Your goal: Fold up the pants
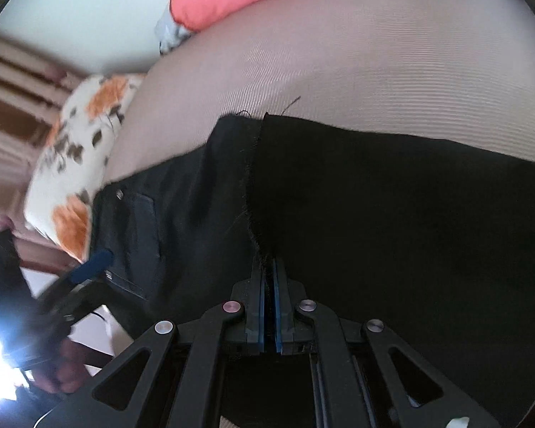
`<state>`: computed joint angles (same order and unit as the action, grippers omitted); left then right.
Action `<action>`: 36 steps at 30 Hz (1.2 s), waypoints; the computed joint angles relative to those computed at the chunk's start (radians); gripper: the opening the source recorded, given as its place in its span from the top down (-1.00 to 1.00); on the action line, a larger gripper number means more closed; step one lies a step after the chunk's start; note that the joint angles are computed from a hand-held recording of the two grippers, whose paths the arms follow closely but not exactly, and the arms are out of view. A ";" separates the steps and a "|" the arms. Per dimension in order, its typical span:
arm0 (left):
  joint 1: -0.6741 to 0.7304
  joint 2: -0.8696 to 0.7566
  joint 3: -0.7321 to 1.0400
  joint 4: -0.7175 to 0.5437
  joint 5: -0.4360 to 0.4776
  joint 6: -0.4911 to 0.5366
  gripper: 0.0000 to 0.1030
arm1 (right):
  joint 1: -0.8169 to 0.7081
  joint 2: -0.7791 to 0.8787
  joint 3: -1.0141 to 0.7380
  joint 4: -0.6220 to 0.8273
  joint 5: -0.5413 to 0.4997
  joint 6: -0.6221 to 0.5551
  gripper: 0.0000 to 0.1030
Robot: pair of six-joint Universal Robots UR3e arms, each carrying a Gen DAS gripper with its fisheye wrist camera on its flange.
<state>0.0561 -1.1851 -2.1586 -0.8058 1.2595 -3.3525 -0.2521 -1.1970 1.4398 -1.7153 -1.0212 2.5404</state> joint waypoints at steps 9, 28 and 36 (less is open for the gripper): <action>0.004 -0.077 0.025 -0.005 -0.174 0.014 -0.45 | -0.115 -0.110 0.034 0.110 0.106 -0.038 0.33; -0.009 -0.440 0.142 -0.025 -0.452 -0.051 0.19 | -0.473 -0.285 0.235 0.202 0.172 -0.114 0.21; -0.072 -0.492 0.164 0.022 -0.451 -0.113 0.42 | -0.456 -0.278 0.255 0.185 0.176 -0.124 0.21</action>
